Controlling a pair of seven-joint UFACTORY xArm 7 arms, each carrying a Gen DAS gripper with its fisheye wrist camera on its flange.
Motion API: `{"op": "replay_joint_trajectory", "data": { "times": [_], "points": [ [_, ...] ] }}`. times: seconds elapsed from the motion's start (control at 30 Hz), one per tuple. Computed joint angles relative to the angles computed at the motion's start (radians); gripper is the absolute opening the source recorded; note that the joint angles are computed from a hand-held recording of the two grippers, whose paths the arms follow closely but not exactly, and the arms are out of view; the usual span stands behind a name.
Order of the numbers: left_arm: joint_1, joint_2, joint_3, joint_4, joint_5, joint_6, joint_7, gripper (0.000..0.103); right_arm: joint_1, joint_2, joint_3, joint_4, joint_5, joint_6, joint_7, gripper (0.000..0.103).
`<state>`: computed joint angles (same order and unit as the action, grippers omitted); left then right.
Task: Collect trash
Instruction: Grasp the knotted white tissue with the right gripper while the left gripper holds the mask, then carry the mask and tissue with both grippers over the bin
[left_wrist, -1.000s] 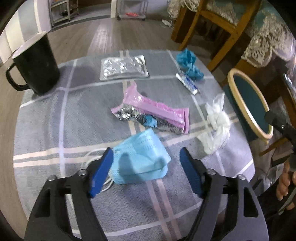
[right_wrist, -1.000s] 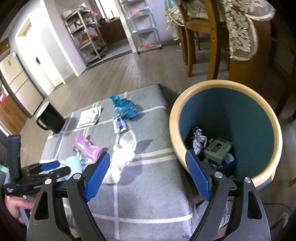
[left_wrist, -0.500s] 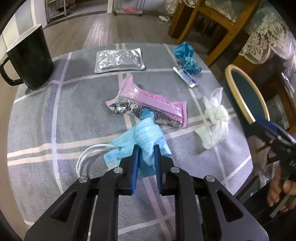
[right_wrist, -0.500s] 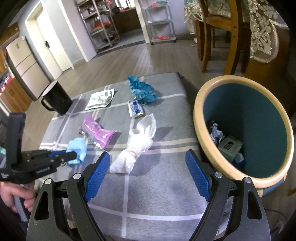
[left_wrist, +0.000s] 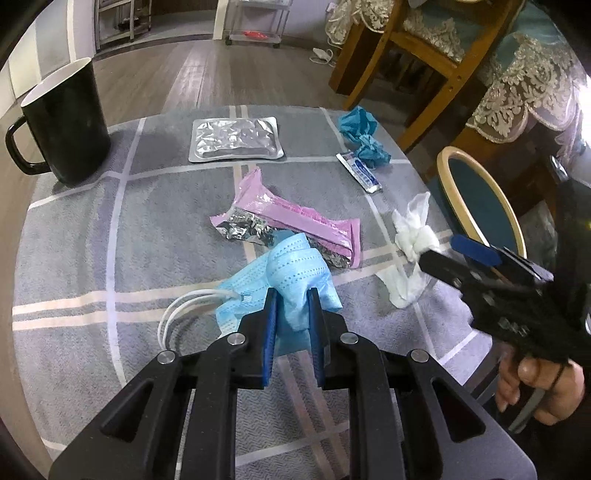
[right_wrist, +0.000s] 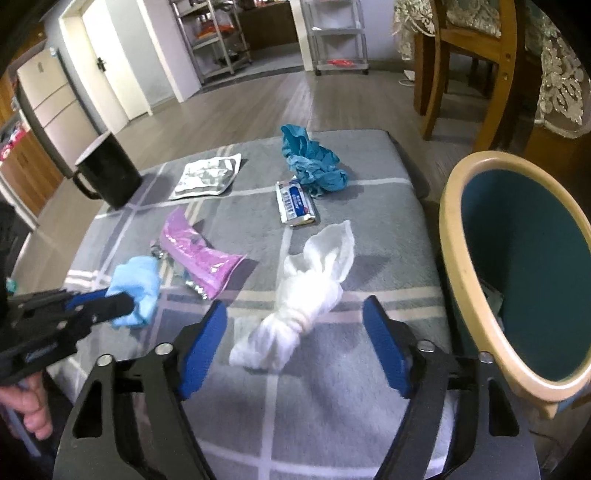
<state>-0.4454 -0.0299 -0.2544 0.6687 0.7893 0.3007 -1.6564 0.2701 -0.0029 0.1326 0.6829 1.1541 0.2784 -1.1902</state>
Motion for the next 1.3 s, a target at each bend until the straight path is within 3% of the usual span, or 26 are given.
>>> {"op": "replay_joint_trajectory", "data": {
  "times": [0.1, 0.2, 0.27, 0.33, 0.63, 1.13, 1.3],
  "points": [
    [-0.006, 0.017, 0.001, 0.011, -0.011, 0.001, 0.019, 0.015, -0.001, 0.04, 0.005, 0.016, -0.045, -0.022, 0.059, 0.068],
    [-0.011, 0.025, 0.009, 0.017, -0.003, -0.003, 0.016, 0.015, -0.015, 0.066, 0.014, 0.022, -0.082, -0.019, 0.091, 0.05],
    [-0.015, 0.029, 0.012, 0.02, 0.006, -0.005, 0.009, 0.015, -0.029, 0.071, 0.02, 0.022, -0.085, -0.011, 0.075, 0.029],
    [-0.018, 0.03, 0.016, 0.022, 0.015, -0.01, 0.003, 0.015, -0.039, 0.065, 0.027, 0.018, -0.064, 0.003, 0.04, 0.026],
    [-0.017, 0.018, 0.017, 0.016, 0.069, -0.019, -0.049, 0.015, -0.033, -0.027, 0.0, -0.016, 0.016, 0.06, -0.067, 0.024],
    [0.008, -0.019, -0.017, 0.037, 0.227, -0.03, -0.17, 0.015, 0.0, -0.252, -0.131, -0.098, 0.06, 0.058, -0.104, 0.024],
    [-0.003, 0.01, -0.016, 0.09, 0.229, -0.033, -0.133, 0.015, -0.003, -0.283, -0.174, -0.105, 0.064, 0.05, -0.119, 0.024]
  ]
}}
